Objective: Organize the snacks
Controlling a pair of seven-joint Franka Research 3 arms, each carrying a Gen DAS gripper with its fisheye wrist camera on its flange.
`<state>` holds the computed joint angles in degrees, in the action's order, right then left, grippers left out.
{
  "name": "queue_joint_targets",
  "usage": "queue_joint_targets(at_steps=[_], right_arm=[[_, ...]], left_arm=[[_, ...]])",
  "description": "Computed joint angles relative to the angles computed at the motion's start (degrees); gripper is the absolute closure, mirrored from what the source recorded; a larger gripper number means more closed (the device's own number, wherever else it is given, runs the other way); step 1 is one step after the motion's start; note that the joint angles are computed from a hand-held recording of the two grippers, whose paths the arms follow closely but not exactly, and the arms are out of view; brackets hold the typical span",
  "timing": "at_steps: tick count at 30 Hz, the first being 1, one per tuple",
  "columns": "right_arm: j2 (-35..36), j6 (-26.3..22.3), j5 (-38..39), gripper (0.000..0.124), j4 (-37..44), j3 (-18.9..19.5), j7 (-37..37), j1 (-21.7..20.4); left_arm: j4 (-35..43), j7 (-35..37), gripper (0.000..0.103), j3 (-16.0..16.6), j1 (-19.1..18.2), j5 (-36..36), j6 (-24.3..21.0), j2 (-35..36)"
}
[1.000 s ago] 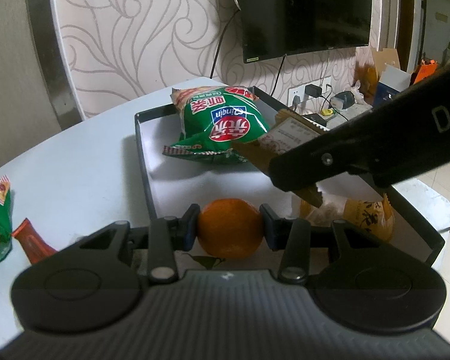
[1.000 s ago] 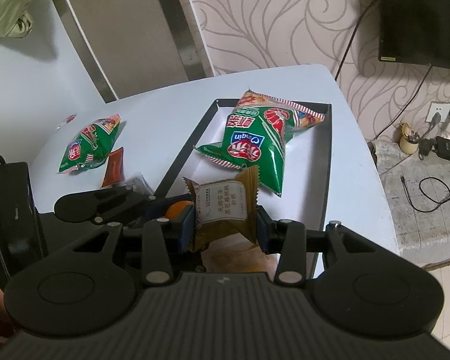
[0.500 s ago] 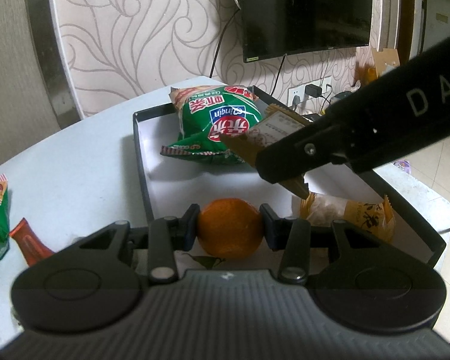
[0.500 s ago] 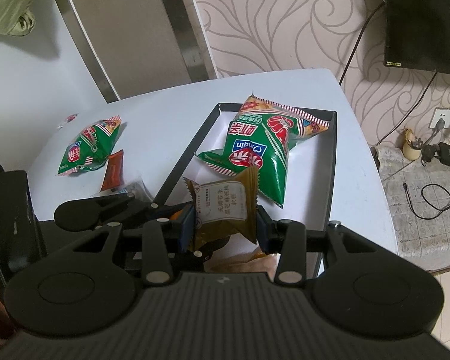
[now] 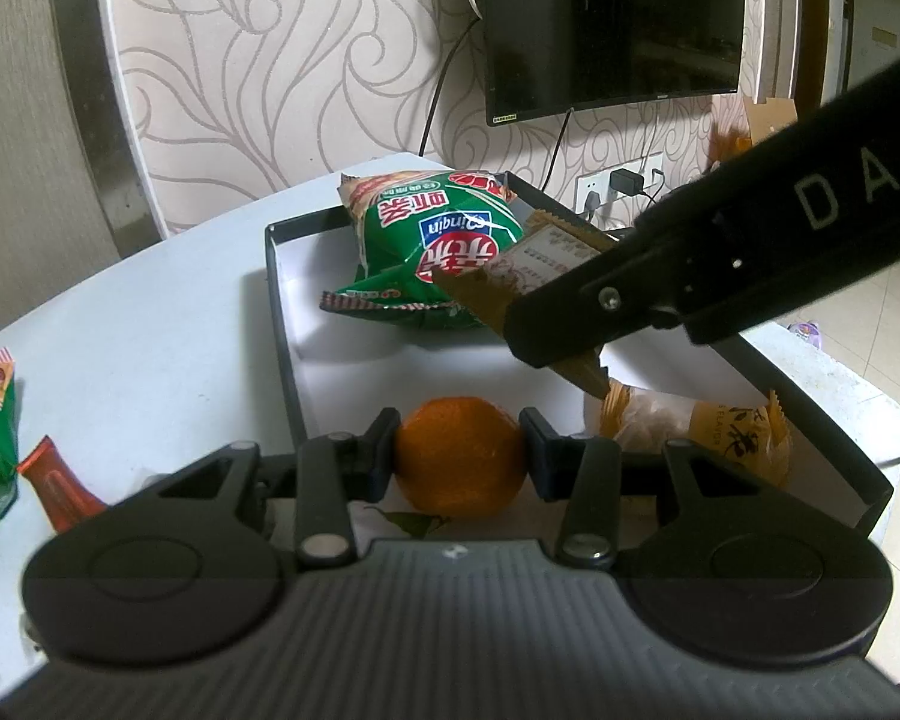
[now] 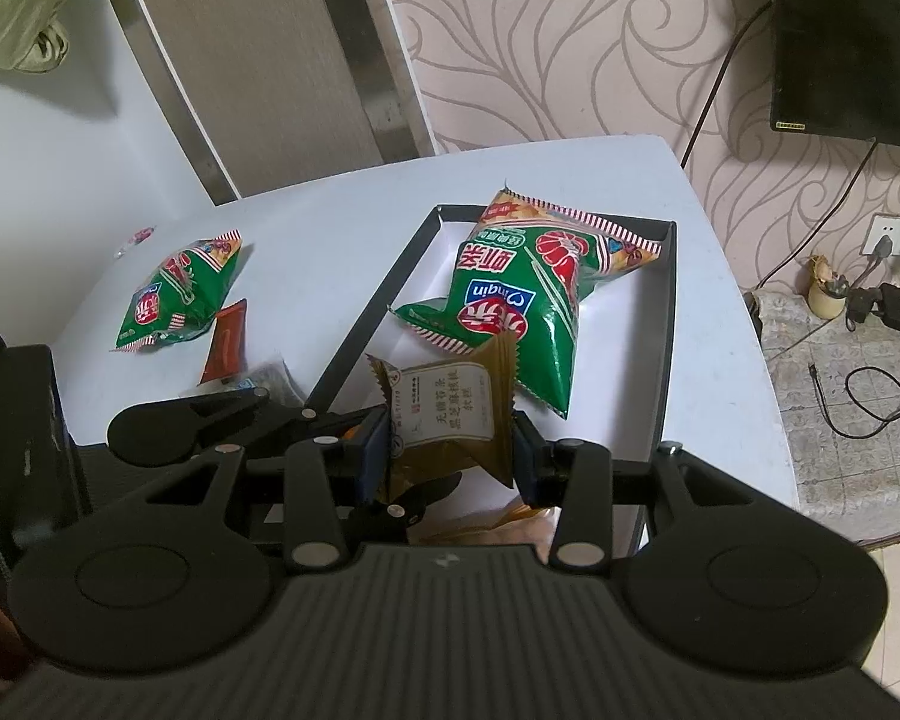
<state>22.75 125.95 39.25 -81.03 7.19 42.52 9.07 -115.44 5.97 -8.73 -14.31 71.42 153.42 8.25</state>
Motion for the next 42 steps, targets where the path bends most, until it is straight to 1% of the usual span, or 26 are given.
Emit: queue_joint_targets(at_steps=[16,35,37,39,42], right_arm=[[0.2,-0.3,-0.6,0.076,0.4,0.1,0.3,0.3],[1.6,0.6,-2.2,0.076,1.8,0.1,1.4,1.0],[1.7,0.9,-2.5,0.075,1.7,0.1,1.5,1.1],[1.9,0.9,-2.8,0.075,2.0,0.2,1.7,1.2],[1.9,1.7,-3.0,0.075,1.7,0.1,2.4,1.3]], left_arm=[[0.2,1.5,0.056,0.2,0.2,-1.3,0.7,0.4],[-0.2,1.5,0.056,0.4,0.4,-1.0,2.3,0.2],[-0.4,0.6,0.052,0.5,0.1,0.3,2.0,-0.1],[-0.8,-0.9,0.044,0.4,0.0,2.4,2.1,-0.7],[-1.4,-2.2,0.041,0.0,-0.1,4.9,1.9,-1.5]])
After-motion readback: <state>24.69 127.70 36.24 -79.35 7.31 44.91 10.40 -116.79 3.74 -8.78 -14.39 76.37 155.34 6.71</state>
